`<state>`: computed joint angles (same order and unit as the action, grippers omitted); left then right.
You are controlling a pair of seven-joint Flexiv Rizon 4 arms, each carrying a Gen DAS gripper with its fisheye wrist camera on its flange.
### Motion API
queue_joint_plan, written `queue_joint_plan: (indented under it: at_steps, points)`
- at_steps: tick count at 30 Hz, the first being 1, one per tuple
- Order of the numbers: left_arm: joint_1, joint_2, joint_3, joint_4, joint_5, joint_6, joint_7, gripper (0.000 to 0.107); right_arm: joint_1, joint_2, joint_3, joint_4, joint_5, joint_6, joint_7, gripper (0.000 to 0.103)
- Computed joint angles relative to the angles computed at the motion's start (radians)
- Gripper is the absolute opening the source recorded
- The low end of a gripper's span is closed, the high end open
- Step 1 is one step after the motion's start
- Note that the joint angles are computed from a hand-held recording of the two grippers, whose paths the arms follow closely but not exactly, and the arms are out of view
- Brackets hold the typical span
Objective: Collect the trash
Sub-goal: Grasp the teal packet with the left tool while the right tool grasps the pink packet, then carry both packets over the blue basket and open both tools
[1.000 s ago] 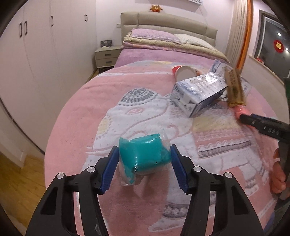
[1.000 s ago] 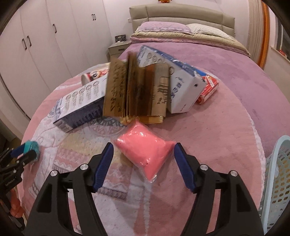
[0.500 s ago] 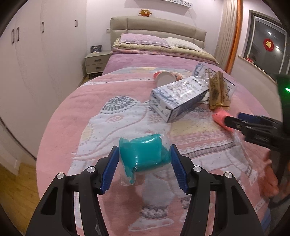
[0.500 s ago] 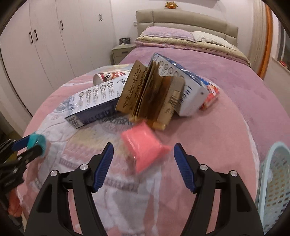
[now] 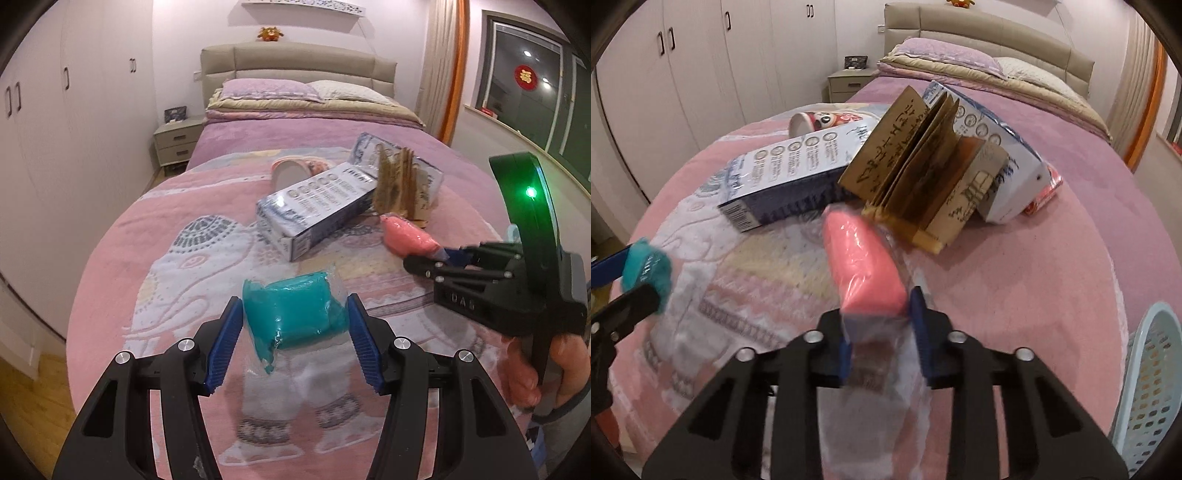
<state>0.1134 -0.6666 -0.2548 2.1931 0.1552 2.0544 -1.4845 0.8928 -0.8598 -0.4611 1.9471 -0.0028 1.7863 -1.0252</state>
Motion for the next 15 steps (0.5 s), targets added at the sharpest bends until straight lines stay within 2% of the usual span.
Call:
queue_joint_plan:
  at_steps: [2, 4, 7, 8, 10, 12, 13, 14, 15]
  points:
    - [-0.014, 0.003, 0.002, -0.003, -0.002, 0.005, 0.002, 0.055, -0.03, 0.019, 0.046, 0.026, 0.01, 0.043, -0.006, 0.019]
    - [-0.021, 0.002, 0.002, -0.007, -0.001, 0.005, 0.004, 0.055, -0.018, 0.032, 0.047, 0.058, 0.03, 0.058, -0.019, 0.019]
    - [-0.03, 0.002, 0.006, -0.005, -0.002, 0.011, 0.005, 0.055, -0.081, 0.073, 0.136, 0.092, 0.017, 0.086, -0.061, 0.019]
    - [-0.025, 0.001, 0.003, -0.004, 0.0, 0.013, 0.003, 0.055, -0.082, 0.083, 0.145, 0.109, 0.027, 0.105, -0.073, 0.019]
    - [-0.011, -0.002, -0.007, -0.002, 0.008, 0.015, -0.005, 0.055, -0.039, 0.092, 0.115, 0.131, 0.067, 0.116, -0.09, 0.022]
    - [-0.003, -0.002, -0.01, 0.002, 0.012, 0.018, -0.01, 0.055, -0.039, 0.11, 0.125, 0.143, 0.082, 0.117, -0.107, 0.035]
    - [0.0, -0.001, -0.009, 0.003, 0.015, 0.02, -0.011, 0.055, -0.045, 0.114, 0.135, 0.144, 0.085, 0.122, -0.116, 0.053]
    - [-0.001, 0.002, -0.007, 0.007, 0.015, 0.023, -0.013, 0.055, -0.03, 0.115, 0.124, 0.149, 0.099, 0.133, -0.124, 0.063]
    - [0.003, 0.003, -0.007, 0.007, 0.018, 0.026, -0.015, 0.055, -0.013, 0.115, 0.11, 0.155, 0.115, 0.138, -0.133, 0.063]
